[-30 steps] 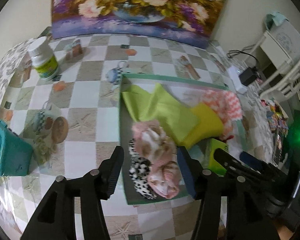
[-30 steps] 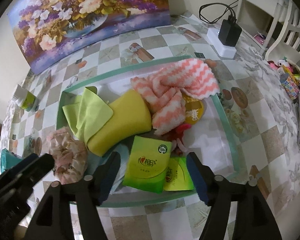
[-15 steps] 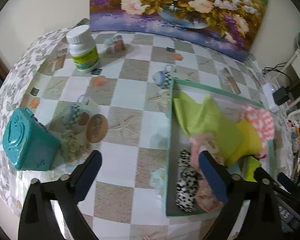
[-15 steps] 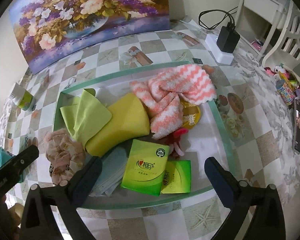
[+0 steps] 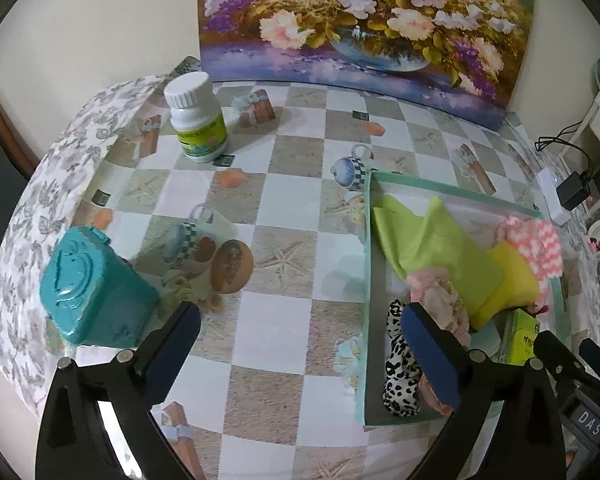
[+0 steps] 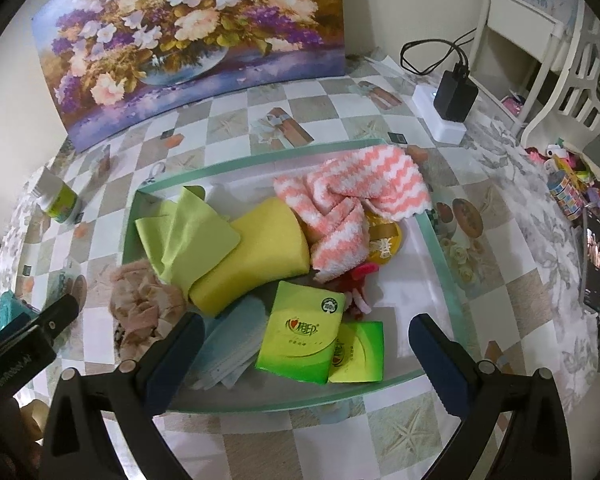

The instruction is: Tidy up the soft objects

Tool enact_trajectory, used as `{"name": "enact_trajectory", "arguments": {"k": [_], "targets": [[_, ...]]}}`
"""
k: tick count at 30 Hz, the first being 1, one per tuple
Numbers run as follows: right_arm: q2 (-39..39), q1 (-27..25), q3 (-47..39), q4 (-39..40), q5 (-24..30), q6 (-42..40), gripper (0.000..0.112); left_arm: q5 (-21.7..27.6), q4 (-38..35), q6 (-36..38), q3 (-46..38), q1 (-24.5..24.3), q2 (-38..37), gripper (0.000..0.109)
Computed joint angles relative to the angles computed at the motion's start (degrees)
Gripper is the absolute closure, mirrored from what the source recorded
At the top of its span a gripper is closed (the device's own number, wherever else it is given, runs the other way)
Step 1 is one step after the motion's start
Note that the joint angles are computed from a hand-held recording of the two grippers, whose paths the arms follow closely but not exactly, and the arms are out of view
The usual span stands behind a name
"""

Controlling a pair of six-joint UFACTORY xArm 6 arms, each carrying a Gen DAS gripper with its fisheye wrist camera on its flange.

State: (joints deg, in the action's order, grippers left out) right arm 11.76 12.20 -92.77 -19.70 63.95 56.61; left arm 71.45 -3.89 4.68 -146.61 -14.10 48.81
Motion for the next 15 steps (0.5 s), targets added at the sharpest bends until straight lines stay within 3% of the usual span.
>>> {"name": "enact_trajectory", "arguments": {"k": [6,15], "targets": [[-0.3,1.46,-0.42,-1.06,0.82,-0.04,0.009,-6.3,1.9,0.41,12.51,-0.02,-7.52,0.008],[-0.99,3.89,-0.16,-2.68,2.01,0.07,0.009,-11.03,6.61,-1.53,23.45,0.26,-14.45,0.008]]}}
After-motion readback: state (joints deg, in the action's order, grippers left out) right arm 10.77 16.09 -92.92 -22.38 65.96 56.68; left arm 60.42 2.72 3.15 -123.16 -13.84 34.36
